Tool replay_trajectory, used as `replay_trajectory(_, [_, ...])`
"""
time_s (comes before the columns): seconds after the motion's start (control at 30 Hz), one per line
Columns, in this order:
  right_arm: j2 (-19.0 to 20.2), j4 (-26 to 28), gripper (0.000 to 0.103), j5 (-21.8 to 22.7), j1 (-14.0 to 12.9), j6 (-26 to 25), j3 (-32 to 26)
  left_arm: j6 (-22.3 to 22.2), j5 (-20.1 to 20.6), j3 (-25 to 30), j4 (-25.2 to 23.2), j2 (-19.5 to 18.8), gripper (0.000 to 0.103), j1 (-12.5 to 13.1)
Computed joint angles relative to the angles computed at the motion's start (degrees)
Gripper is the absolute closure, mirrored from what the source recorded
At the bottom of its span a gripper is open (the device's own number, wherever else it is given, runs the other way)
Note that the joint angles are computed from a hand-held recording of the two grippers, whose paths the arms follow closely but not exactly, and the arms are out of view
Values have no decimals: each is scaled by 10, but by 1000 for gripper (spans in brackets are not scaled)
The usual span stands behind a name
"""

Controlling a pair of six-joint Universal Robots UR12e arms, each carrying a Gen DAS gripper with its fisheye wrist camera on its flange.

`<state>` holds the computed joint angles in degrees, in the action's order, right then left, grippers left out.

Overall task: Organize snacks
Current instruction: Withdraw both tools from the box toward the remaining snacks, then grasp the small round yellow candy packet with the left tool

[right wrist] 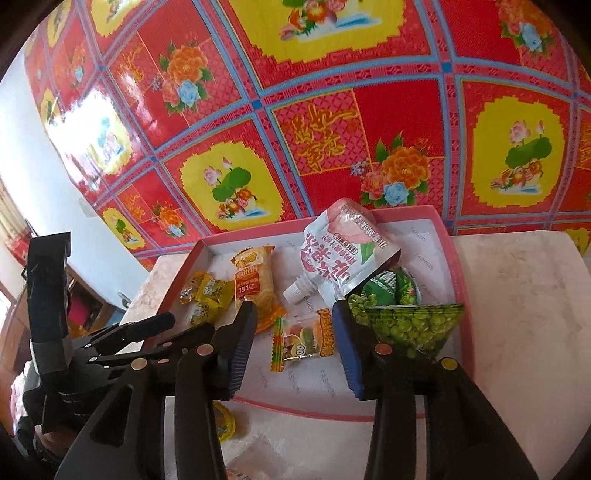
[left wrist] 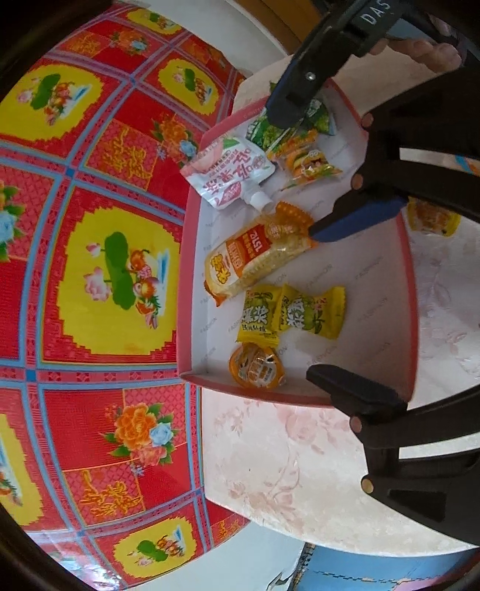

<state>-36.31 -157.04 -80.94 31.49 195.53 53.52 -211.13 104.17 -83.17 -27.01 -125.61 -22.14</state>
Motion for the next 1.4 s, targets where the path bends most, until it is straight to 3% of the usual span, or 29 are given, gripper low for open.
replay_trajectory(0.4, [-40, -34, 58, -18, 0, 9, 64, 25, 5, -22, 4, 23, 30, -15])
replay_trajectory(0.83, [-70, -52, 58, -29, 0, 12, 118, 18, -16, -43, 7, 37, 30, -22])
replay_trajectory(1.4, [-95, -51, 58, -29, -5, 33, 166, 18, -34, -41, -10, 28, 30, -31])
